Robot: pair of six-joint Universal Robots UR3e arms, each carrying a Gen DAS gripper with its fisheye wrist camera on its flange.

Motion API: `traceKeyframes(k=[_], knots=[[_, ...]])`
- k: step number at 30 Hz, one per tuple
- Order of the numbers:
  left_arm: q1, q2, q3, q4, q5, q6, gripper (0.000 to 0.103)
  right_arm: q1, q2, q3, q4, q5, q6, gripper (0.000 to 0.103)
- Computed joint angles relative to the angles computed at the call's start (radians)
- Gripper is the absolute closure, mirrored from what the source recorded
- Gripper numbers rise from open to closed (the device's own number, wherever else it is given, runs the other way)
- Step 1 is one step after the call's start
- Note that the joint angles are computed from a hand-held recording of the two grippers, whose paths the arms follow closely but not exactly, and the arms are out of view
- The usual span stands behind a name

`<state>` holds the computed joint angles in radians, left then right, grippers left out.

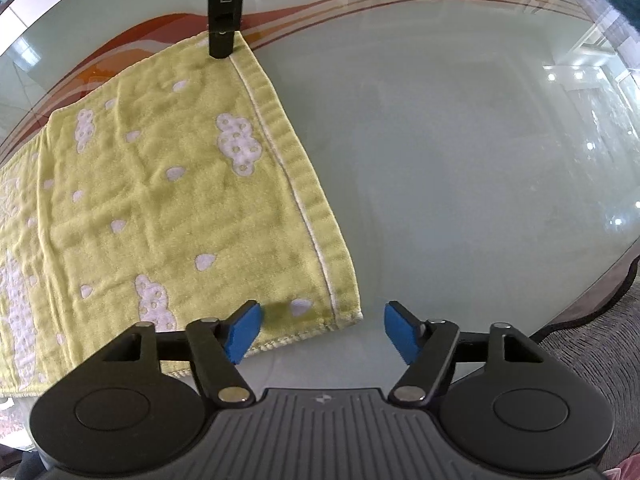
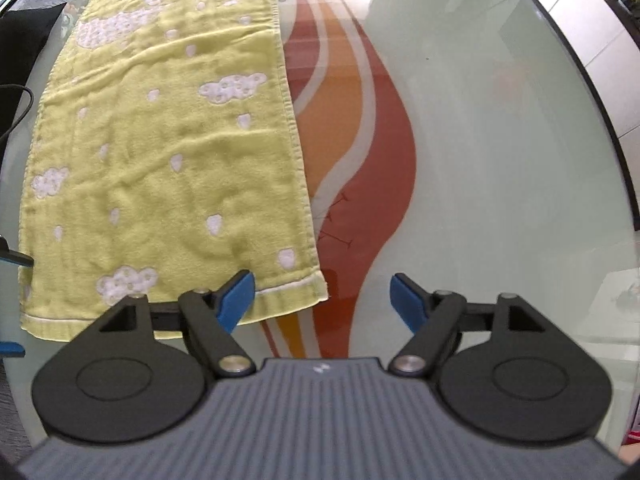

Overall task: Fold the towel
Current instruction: 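Align both grippers on the towel hem and close on it, then lift the hem with both grippers and fold it over the towel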

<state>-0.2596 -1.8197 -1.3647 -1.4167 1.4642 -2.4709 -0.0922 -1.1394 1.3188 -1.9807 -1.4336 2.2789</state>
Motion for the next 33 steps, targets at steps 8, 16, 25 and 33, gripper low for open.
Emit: traceKeyframes(k=[8,16,25,33], knots=[[-0.011,0.016,-0.016,0.012,0.006,-0.005,0.029,-0.026,0.062,-0.122,0.114,0.04,-0.011,0.052],[0.021,0.048,-0.026,0.023,0.001,-0.001,0.055,-0.016,0.067,-0.149,0.163,0.05,0.006,0.068],[0.08,0.088,-0.087,0.061,-0.009,0.035,0.093,-0.017,0.061,-0.176,0.234,0.052,0.003,0.089],[0.108,0.032,-0.065,0.115,-0.03,0.075,0.095,-0.008,0.073,-0.221,0.285,0.061,0.015,0.091]])
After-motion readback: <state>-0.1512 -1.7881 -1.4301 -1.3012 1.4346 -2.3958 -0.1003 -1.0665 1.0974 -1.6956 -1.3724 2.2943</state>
